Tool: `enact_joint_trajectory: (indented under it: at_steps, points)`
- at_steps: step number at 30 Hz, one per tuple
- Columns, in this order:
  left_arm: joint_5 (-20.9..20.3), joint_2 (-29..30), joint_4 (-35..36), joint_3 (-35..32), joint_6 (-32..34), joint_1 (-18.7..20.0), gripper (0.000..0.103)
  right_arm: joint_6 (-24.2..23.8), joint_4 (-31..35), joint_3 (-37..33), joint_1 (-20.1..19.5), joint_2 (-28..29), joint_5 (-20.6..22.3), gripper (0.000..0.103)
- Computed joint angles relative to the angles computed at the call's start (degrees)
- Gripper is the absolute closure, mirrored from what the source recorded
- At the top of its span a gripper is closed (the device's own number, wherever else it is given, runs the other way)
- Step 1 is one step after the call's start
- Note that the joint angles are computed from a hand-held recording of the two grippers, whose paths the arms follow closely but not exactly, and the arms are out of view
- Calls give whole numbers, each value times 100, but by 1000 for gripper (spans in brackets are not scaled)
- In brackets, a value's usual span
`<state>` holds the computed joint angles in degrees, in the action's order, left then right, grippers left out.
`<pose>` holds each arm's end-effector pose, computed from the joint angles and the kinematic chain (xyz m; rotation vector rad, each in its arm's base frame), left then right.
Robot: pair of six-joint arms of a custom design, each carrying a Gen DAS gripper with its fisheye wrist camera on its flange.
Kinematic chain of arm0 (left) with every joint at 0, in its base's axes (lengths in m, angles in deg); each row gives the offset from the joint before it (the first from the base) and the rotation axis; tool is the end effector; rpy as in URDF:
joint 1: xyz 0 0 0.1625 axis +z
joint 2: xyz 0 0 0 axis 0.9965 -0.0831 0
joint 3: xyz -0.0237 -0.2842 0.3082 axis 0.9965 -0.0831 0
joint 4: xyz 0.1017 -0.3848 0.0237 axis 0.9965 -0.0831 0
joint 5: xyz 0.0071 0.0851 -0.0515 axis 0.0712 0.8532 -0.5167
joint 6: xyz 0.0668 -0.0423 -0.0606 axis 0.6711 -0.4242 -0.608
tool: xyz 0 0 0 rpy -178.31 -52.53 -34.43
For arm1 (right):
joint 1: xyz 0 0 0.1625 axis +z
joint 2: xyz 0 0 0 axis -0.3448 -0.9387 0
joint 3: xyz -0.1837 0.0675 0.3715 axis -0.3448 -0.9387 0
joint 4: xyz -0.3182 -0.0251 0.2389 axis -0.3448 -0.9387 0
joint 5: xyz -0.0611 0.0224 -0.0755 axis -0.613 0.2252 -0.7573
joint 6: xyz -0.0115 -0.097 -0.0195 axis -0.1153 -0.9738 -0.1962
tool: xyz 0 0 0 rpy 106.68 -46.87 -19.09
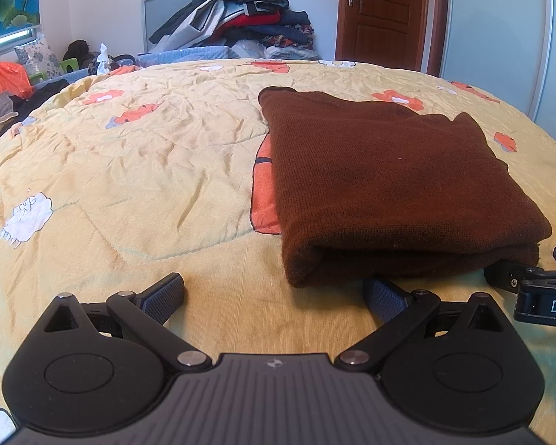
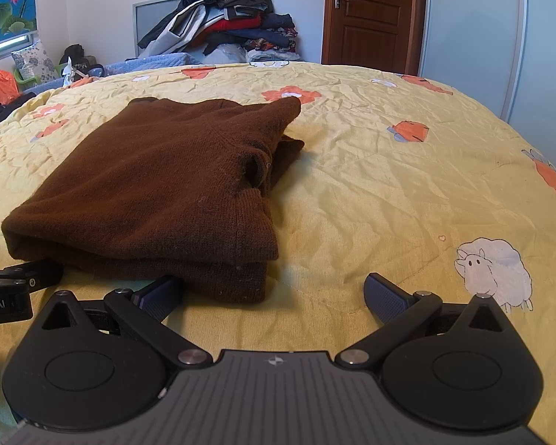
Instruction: Fold small clothes
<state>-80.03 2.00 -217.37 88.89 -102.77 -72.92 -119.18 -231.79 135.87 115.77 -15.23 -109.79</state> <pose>-0.3294 -0.2922 -0.0053 0.5676 2.2234 -0.9565 0.0986 -0.2575 0.2517 0.2652 -2.1036 1.0567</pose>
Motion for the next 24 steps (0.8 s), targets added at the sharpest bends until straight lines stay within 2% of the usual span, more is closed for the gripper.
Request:
enact_joint_trajectory:
  at_steps: [24]
  points:
    - [-9,36,164,-91,-177,30,0,2,-7,3,1,4,0,0]
